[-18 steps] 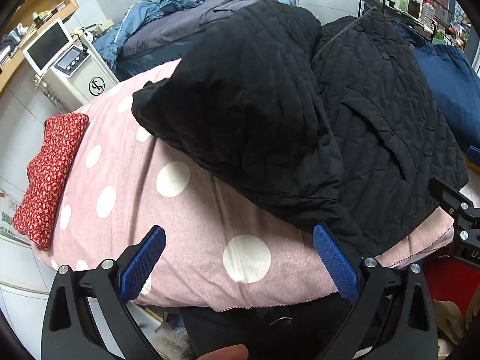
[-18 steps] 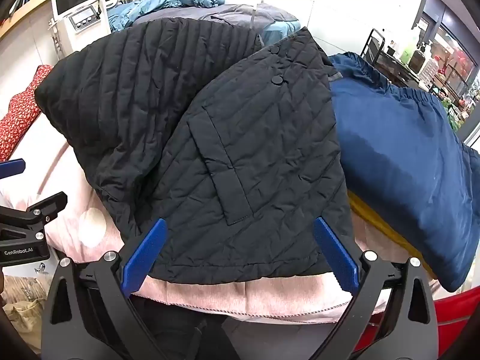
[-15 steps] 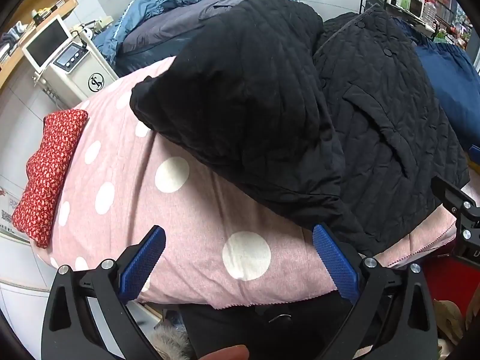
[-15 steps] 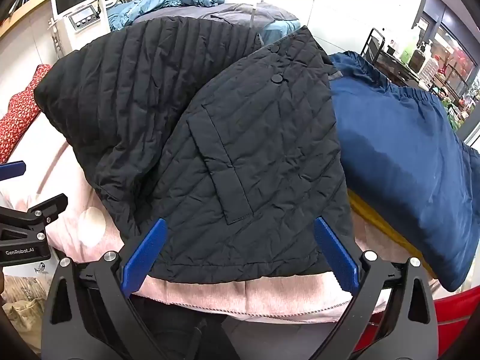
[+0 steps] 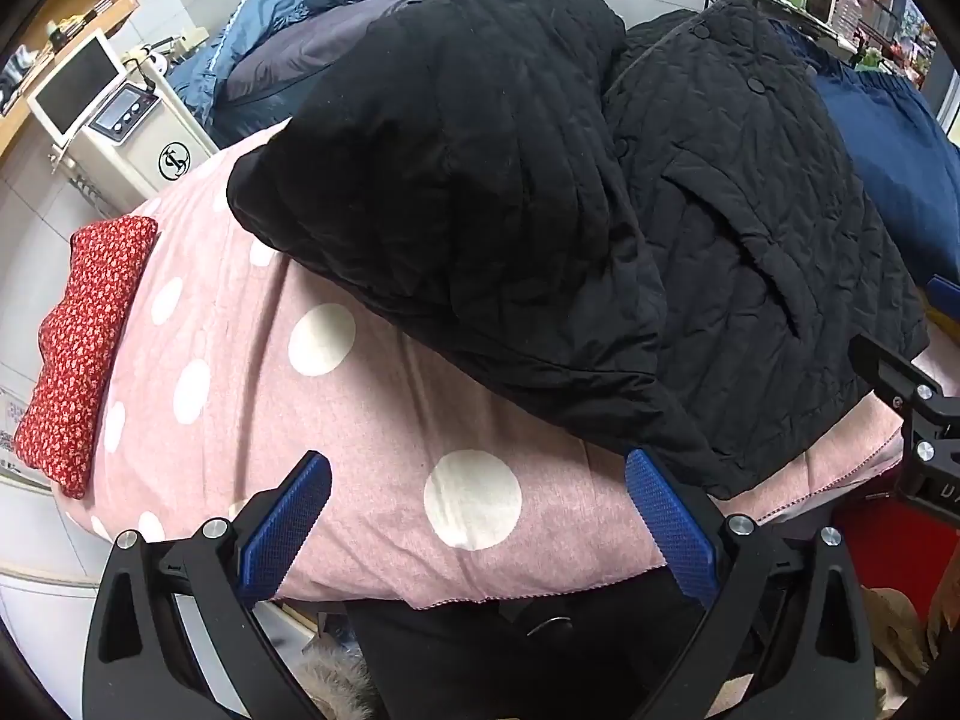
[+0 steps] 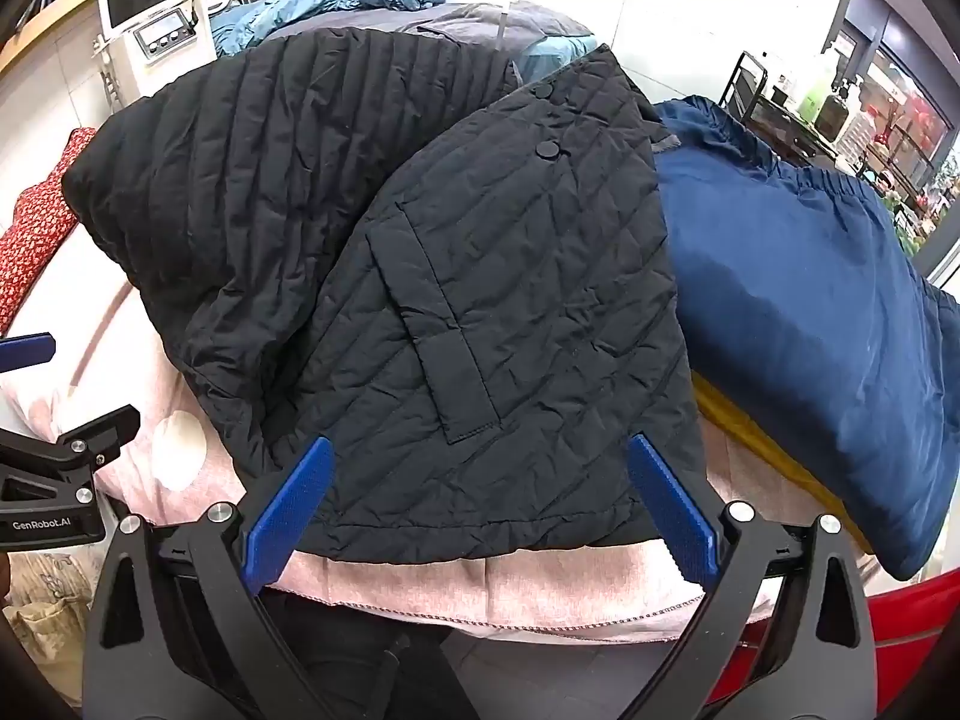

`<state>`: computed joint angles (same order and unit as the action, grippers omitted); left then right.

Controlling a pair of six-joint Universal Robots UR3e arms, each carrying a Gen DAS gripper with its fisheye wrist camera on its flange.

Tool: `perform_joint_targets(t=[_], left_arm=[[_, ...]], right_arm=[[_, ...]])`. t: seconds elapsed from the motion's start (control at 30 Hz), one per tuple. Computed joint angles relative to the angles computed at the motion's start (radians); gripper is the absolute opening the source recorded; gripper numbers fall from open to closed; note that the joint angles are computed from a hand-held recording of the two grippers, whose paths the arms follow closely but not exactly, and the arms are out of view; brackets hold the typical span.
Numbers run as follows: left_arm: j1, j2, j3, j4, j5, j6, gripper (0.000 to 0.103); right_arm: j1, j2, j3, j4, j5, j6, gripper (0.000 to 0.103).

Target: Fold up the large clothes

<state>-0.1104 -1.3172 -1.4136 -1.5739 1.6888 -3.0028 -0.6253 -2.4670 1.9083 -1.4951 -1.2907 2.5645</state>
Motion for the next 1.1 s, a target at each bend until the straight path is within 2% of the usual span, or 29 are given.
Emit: perform_joint_targets(t=[0.6, 1.1], left_arm=[[-0.006, 0.014, -0.023, -0.001, 0.003, 0.005, 0.097], [-0.035, 0.022, -0.037, 0.018, 0.03, 0.006, 0.097]], right_arm=[[0.077, 0.032, 0.015, -0.05, -0.054, 0.064, 0.097], [0.078, 0.028, 0.02, -0.054, -0.055, 0.064, 0.097]])
